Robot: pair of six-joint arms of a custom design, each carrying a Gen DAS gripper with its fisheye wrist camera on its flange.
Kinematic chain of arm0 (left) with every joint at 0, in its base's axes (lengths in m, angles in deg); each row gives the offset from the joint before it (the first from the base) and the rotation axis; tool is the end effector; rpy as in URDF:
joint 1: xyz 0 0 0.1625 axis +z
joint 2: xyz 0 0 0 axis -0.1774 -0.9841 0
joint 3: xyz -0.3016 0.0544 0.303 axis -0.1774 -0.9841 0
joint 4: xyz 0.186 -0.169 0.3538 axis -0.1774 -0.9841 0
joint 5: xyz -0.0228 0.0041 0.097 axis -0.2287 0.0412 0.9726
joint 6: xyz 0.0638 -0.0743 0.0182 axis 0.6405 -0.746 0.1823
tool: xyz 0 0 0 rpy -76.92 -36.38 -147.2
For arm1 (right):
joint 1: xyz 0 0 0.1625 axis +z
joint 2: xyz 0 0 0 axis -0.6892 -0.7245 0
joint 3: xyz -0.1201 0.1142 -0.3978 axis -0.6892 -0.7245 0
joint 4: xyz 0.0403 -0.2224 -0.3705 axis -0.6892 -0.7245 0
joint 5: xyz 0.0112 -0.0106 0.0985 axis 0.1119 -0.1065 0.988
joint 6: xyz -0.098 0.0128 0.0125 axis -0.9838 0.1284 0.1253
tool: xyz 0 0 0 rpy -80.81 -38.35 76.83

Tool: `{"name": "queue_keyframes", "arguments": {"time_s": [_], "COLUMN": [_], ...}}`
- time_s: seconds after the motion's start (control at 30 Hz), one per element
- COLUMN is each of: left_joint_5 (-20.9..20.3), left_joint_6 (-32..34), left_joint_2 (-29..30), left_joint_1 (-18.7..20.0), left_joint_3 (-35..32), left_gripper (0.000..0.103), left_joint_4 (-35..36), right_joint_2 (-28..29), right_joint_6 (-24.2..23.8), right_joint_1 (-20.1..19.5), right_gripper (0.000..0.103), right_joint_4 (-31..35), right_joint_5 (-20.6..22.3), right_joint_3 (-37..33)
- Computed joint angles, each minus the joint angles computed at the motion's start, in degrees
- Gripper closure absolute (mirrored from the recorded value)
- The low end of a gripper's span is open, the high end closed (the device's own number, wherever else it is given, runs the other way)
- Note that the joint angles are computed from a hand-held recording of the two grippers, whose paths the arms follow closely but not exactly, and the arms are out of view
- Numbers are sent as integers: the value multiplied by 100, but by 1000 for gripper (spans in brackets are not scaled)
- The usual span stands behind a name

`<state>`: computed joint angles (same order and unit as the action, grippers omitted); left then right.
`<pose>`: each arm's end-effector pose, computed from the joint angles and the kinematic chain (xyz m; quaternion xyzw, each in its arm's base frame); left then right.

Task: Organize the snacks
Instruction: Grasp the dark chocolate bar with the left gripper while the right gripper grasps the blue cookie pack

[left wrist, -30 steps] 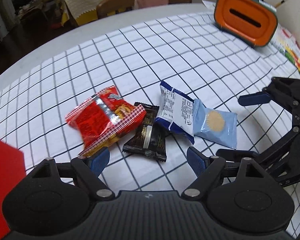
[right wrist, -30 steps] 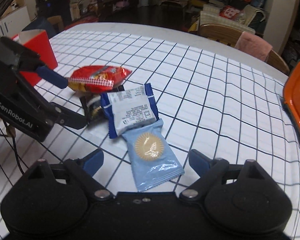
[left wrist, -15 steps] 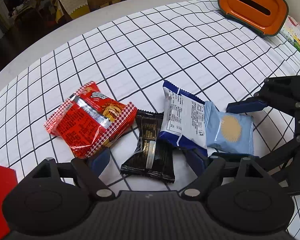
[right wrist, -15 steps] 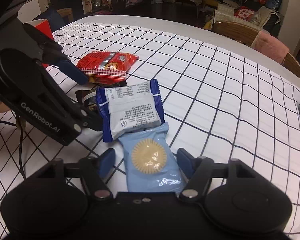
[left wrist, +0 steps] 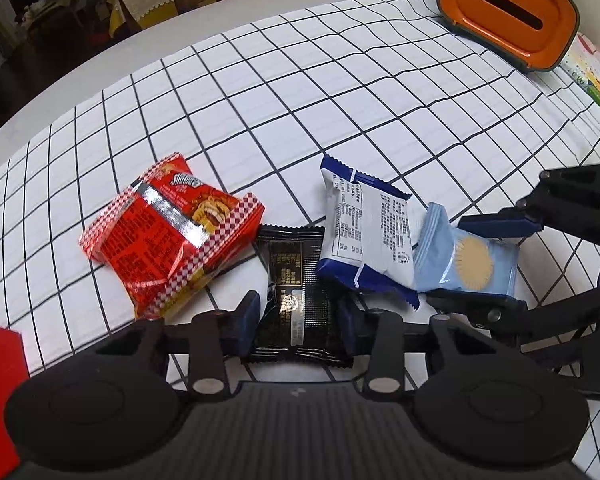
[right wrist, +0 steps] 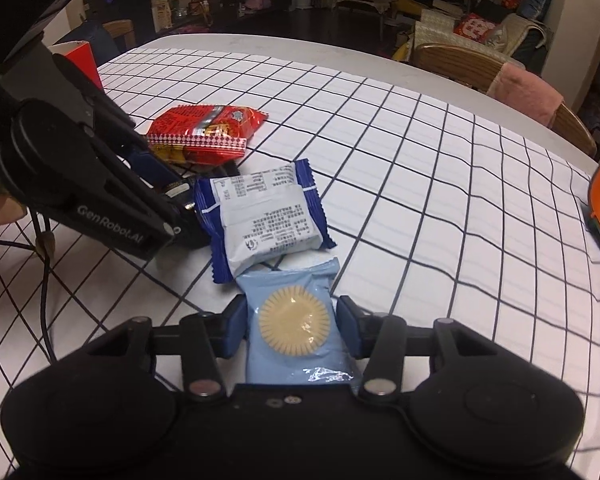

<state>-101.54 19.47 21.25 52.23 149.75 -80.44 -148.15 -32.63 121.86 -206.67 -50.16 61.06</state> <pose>-0.4174 -0.6417 -0.0803 0.2183 0.9074 -0.1135 0.3406 -0.0085 -0.5762 0.3594 0.4040 -0.8629 0.1417 0.2685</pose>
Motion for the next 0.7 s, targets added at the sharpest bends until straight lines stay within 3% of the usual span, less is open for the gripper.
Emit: {"name": "queue_keyframes", "arguments": {"time_s": [0.7], "left_joint_5": [-224], "left_joint_6": [-1325], "left_joint_2": [-1028], "left_joint_1": [-437], "left_joint_3": [1608], "left_gripper": [71], "left_joint_4": [-424], "right_joint_2": [-1052], "right_joint_6": [1169], "right_joint_1": [200], "right_gripper": [56], "right_joint_4": [175], "right_joint_5": [145], "right_joint_3": [831]}}
